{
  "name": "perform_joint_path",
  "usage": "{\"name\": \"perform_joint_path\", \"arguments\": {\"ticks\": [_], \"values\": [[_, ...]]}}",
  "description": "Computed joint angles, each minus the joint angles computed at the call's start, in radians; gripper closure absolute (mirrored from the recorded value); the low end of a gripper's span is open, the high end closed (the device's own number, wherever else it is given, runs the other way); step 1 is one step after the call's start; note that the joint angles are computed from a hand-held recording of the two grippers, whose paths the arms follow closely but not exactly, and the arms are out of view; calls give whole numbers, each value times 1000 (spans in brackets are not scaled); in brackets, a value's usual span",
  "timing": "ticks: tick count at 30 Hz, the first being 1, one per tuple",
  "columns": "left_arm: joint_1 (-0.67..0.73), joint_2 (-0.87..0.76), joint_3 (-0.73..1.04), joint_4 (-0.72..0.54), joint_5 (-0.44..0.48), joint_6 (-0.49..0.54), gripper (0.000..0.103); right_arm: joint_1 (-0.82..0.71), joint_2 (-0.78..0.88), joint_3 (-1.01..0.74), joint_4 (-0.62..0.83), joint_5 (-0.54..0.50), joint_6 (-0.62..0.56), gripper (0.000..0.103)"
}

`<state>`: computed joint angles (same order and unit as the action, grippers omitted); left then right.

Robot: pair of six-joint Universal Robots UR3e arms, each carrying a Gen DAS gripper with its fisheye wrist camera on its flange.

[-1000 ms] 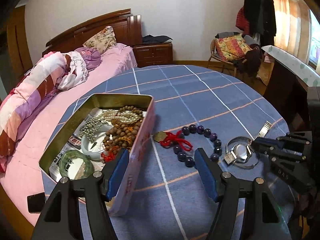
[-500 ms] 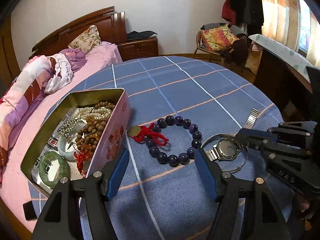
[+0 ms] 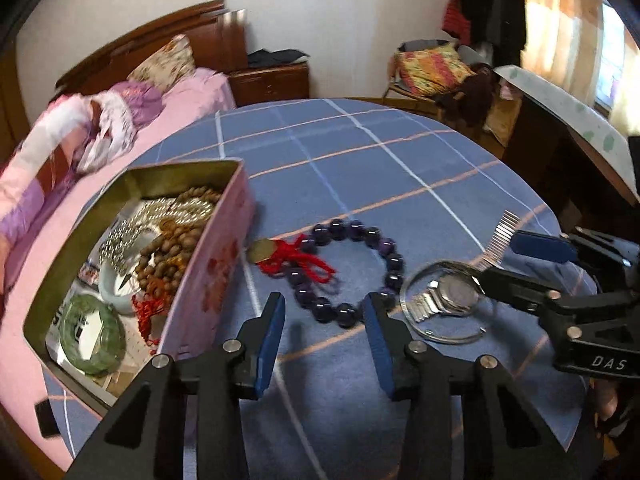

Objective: Organize jewelry

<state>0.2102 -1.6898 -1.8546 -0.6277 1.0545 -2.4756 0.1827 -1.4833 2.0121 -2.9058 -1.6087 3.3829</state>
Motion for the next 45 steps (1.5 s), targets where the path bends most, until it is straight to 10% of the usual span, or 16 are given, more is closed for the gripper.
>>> {"name": "perform_joint_path", "arguments": {"ticks": [11, 14, 27, 38, 42, 45], "values": [[-79, -127, 122, 17, 75, -85, 61, 12, 21, 2, -12, -17, 19, 37], [-66, -123, 115, 39, 60, -96, 103, 17, 21, 6, -21, -20, 17, 37], [131, 58, 38, -19, -176, -91, 103, 38, 47, -52, 14, -37, 15, 37], [94, 12, 39, 67, -113, -107, 103, 64, 271, -426, 266, -36, 6, 37], [109, 10, 43, 60, -124, -110, 103, 81, 336, -514, 336, -72, -13, 80], [124, 27, 33, 57, -143, -104, 103, 79, 318, -493, 321, -61, -20, 87]]}}
